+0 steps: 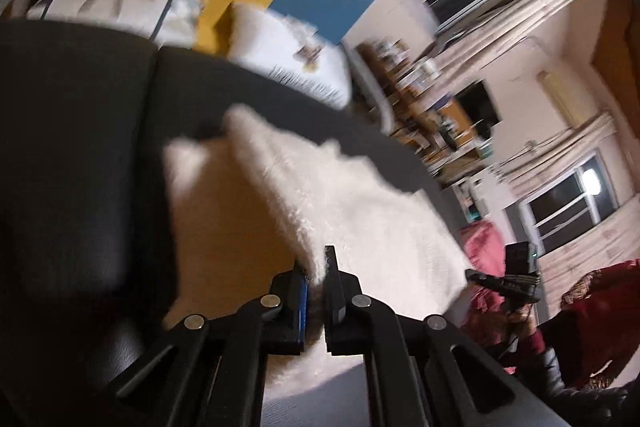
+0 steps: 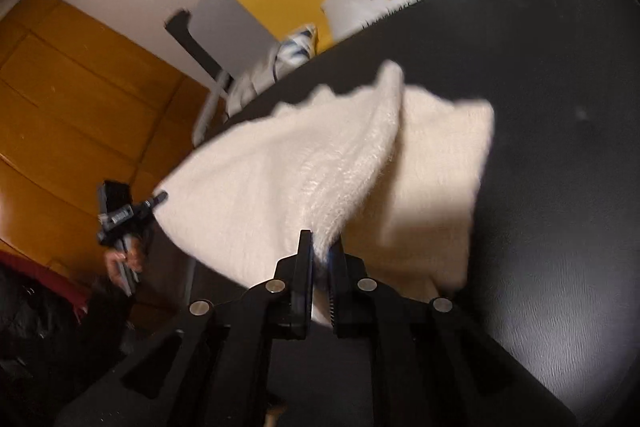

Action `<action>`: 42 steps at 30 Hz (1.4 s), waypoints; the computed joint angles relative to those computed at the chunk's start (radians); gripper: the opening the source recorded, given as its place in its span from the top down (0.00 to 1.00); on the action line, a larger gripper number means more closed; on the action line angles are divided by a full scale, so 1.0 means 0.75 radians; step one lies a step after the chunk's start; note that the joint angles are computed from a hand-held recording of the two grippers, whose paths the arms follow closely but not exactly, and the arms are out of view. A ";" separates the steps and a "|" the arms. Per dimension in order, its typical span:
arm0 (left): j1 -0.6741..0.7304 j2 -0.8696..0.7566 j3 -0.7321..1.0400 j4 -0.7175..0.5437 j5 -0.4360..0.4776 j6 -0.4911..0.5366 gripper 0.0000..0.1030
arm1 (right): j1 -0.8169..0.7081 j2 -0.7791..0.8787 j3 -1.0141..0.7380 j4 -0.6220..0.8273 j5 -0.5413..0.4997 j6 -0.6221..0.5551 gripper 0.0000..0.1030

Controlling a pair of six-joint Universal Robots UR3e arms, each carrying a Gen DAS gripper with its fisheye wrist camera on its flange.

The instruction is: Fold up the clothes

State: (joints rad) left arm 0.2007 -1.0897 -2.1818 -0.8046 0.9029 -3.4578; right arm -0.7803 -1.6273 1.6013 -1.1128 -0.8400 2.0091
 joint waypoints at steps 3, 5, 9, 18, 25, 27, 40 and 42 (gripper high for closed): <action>0.017 -0.052 -0.075 -0.025 0.021 -0.009 0.93 | 0.007 0.019 0.148 -0.213 -0.039 0.137 0.93; 0.031 -0.047 -0.130 -0.009 0.013 -0.034 0.93 | 0.012 0.049 0.233 -0.348 -0.050 0.222 0.93; -0.039 -0.020 -0.109 -0.024 0.090 -0.012 0.93 | 0.046 0.052 0.302 -0.488 -0.057 0.300 0.93; 0.125 0.085 -0.027 -0.208 -0.046 0.087 0.79 | 0.123 0.048 0.183 -0.557 -0.092 0.423 0.86; 0.108 -0.311 0.171 0.009 -0.017 0.043 0.75 | 0.229 0.017 0.115 -0.696 0.050 0.520 0.82; 0.072 -0.416 0.232 0.058 0.013 0.020 0.75 | 0.364 0.071 0.079 -0.740 0.049 0.573 0.82; -0.075 -0.364 0.135 0.282 0.283 -0.044 0.96 | 1.185 0.712 -0.459 -1.121 -0.014 0.959 0.59; -0.055 -0.328 0.099 0.263 0.277 -0.031 0.96 | 1.273 0.829 -0.603 -1.142 -0.105 1.019 0.59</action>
